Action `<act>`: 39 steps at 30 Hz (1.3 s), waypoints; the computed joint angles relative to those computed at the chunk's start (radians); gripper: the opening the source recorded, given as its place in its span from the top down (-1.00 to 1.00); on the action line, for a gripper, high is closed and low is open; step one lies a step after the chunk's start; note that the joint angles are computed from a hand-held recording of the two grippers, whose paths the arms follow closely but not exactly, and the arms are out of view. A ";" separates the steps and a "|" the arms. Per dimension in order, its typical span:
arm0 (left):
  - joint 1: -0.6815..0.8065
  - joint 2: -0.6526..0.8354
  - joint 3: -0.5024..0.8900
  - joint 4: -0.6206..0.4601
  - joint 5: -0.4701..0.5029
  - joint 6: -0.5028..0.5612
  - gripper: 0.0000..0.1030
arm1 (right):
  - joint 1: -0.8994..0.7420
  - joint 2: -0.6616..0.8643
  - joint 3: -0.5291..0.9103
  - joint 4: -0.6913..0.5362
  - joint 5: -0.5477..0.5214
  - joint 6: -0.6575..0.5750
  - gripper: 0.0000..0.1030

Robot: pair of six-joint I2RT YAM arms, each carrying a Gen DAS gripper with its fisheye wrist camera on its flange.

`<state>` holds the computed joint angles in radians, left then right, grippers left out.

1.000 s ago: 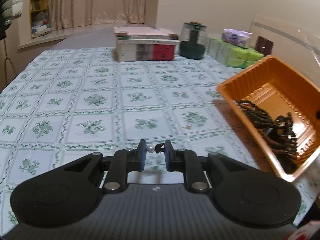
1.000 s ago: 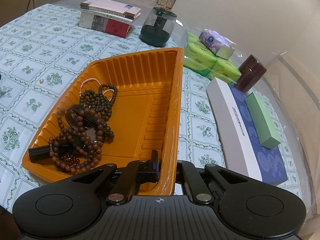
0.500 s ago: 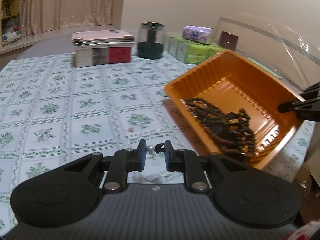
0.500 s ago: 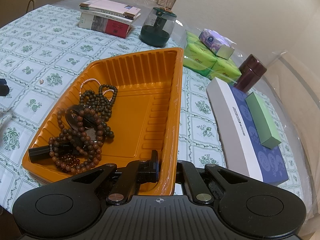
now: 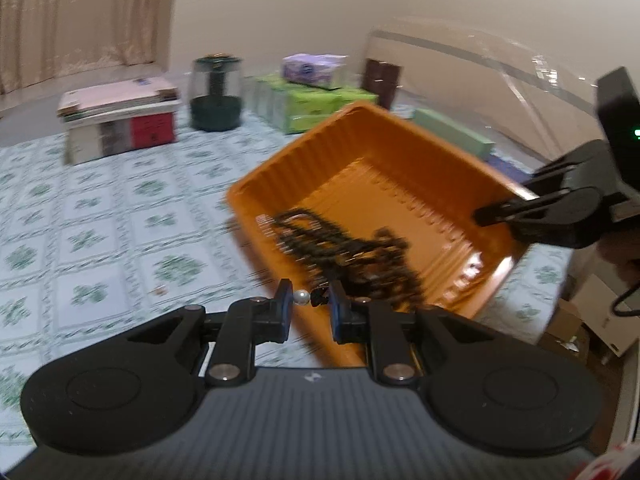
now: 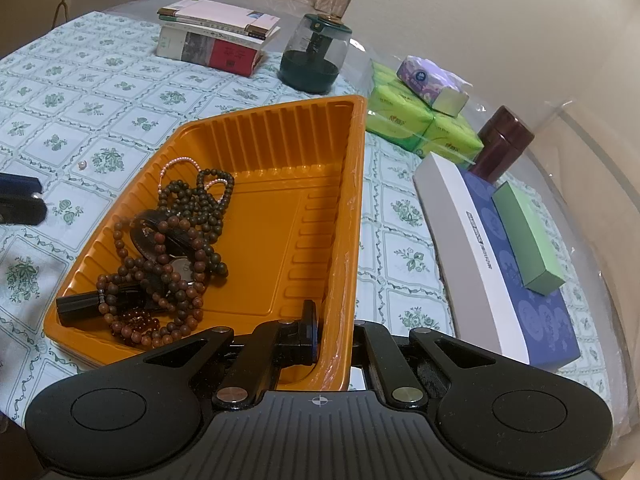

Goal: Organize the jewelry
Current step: 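Carry the pearl earring into the orange tray and open the left gripper, then pinch the second small pearl earring with the left gripper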

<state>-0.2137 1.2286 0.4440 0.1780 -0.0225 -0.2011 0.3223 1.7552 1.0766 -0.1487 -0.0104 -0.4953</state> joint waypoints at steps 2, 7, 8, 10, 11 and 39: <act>-0.037 0.031 0.024 0.015 -0.010 0.008 0.68 | 0.000 0.001 0.001 -0.001 0.000 0.000 0.93; -0.116 0.117 0.082 0.045 -0.028 0.034 0.68 | -0.001 0.000 0.001 -0.001 -0.001 0.000 0.93; -0.128 0.135 0.093 0.050 -0.030 0.037 0.68 | 0.000 0.000 0.000 0.000 -0.001 0.000 0.93; -0.147 0.160 0.109 0.056 -0.034 0.038 0.68 | -0.001 0.001 0.000 0.001 -0.001 0.000 0.93; -0.157 0.168 0.116 0.057 -0.036 0.037 0.68 | -0.001 0.001 0.000 0.001 -0.002 0.001 0.93; 0.268 0.098 -0.110 0.138 -0.045 0.094 0.38 | -0.001 0.002 0.000 -0.001 -0.001 0.002 0.93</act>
<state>0.0546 1.3261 0.3337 0.3163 -0.0680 -0.1074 0.3214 1.7571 1.0769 -0.1493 -0.0118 -0.4933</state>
